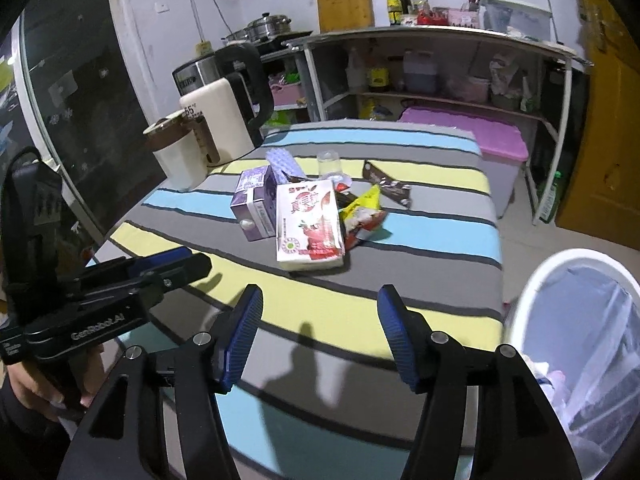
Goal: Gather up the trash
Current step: 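Move both tools back over the table toward the cartons, then grasp the pink strawberry milk carton with the right tool while the left tool grasps the purple carton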
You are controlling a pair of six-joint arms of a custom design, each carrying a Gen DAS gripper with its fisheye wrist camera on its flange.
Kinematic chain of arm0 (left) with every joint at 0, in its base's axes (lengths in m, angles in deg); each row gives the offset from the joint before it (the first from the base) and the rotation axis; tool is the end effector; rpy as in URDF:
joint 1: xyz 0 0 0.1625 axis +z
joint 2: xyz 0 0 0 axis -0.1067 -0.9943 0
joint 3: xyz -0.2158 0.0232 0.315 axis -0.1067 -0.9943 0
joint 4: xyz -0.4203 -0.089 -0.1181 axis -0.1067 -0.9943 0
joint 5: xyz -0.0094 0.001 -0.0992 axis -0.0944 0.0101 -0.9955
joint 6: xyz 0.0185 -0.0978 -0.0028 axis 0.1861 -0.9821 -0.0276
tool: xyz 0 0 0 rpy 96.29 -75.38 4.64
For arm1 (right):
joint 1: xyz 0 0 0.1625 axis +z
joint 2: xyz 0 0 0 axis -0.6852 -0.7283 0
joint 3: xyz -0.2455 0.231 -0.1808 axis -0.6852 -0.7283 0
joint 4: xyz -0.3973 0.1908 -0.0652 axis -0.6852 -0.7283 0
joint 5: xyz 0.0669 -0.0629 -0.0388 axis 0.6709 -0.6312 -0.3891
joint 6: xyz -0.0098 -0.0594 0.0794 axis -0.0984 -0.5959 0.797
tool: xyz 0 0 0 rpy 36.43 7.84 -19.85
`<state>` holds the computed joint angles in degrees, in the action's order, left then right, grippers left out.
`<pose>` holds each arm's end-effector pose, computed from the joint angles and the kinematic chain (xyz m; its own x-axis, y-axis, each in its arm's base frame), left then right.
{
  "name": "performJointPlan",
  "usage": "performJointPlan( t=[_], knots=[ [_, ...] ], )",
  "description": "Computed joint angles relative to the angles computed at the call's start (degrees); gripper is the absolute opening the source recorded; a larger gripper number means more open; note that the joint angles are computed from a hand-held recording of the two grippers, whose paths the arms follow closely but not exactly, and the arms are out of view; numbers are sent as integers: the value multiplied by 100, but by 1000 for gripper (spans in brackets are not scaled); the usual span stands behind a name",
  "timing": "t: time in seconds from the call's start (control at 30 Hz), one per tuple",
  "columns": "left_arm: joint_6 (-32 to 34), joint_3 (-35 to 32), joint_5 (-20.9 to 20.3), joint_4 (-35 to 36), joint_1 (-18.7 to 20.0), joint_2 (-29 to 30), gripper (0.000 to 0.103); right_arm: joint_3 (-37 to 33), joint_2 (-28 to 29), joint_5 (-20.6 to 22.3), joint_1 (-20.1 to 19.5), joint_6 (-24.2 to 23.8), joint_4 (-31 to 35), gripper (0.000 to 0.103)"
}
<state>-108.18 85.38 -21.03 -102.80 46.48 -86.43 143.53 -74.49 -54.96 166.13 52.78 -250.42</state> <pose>-0.0335 -0.3064 0.2633 -0.8615 -0.0162 -0.5075 0.3623 0.6806 -0.6368 0.3383 -0.3551 -0.0181 -0.7551 -0.4770 0.4498 -0.6381 0.6923 -0.3370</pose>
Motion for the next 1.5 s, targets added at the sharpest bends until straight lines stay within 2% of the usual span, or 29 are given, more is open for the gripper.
performJointPlan(
  t=[0.07,0.17,0.4,0.63,0.7,0.77,1.1,1.23,1.5],
  knots=[
    [136,-29,-28,-268,137,109,36,-165,140,23,-18,-15,73,61],
    [256,-33,-60,-489,288,168,39,-375,329,-4,-35,-64,133,67],
    [699,-127,-285,-1259,705,579,39,-853,754,-136,-51,-236,257,68],
    [905,-199,-412,-1657,888,779,39,-1280,1107,-351,-43,-279,397,68],
    [967,-226,-451,-1785,941,873,39,-1333,1119,-361,-47,-177,544,66],
    [1043,-257,-485,-1948,982,996,39,-1336,1101,-366,-48,-130,616,55],
    [1246,-449,-604,-2737,1095,1825,40,-949,847,-200,-13,-145,194,54],
    [1257,-562,-446,-3062,1075,2273,52,-676,617,-221,-49,-65,10,54],
    [1102,-945,-83,-3540,1212,3329,53,-354,333,-220,-176,13,-176,54]
  ],
)
